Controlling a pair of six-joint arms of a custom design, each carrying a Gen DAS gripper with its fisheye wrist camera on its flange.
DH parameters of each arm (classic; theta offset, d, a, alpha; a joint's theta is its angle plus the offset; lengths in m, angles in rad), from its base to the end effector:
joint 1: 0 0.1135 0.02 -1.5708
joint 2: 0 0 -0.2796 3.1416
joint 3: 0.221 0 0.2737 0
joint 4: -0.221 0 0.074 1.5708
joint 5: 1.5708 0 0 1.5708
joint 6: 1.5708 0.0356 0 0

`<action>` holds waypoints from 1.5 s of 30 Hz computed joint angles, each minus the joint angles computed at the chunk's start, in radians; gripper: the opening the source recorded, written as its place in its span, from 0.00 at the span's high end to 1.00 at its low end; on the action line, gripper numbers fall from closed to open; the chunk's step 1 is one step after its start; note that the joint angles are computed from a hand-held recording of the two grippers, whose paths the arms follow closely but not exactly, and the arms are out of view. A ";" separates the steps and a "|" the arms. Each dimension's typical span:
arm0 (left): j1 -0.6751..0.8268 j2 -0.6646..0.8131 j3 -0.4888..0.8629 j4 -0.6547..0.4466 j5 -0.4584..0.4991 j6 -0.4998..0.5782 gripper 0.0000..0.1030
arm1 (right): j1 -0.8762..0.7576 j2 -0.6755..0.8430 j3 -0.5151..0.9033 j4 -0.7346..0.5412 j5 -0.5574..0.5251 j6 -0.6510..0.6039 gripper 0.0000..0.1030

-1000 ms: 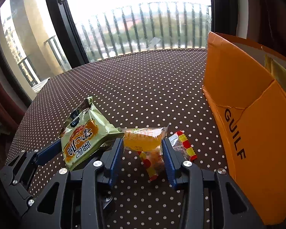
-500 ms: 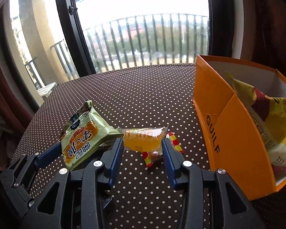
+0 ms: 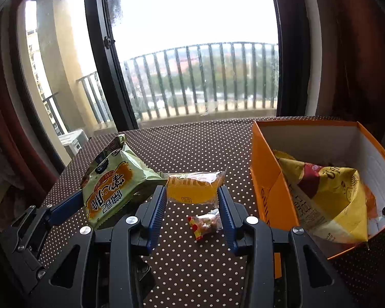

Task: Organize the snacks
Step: 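Lift both held packets and carry them over the orange box, then open both tools to drop the noodle and cake packets into the box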

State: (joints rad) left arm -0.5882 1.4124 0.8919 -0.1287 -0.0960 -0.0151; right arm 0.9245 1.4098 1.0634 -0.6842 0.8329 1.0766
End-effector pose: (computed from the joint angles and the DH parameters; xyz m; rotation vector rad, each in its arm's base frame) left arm 0.2719 -0.1773 0.2427 0.5781 2.1495 -0.2261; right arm 0.2000 0.2213 0.2713 0.4298 2.1431 -0.0124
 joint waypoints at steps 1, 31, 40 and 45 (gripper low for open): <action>-0.006 -0.011 0.004 -0.008 -0.001 0.000 0.31 | 0.001 -0.008 0.004 -0.008 0.005 -0.002 0.58; -0.229 0.065 0.157 0.037 -0.031 -0.038 0.32 | -0.018 -0.321 -0.089 -0.247 0.208 0.071 0.58; -0.282 0.171 0.249 0.023 0.003 -0.030 0.32 | -0.104 -0.423 -0.151 -0.301 0.193 0.073 0.58; -0.305 0.240 0.311 0.007 0.018 -0.023 0.33 | -0.153 -0.468 -0.181 -0.311 0.180 0.071 0.58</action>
State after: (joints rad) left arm -0.8936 1.6522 1.2034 -0.1221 -0.0783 -0.0384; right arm 0.7718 0.9418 0.8825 -0.9949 1.0133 1.1478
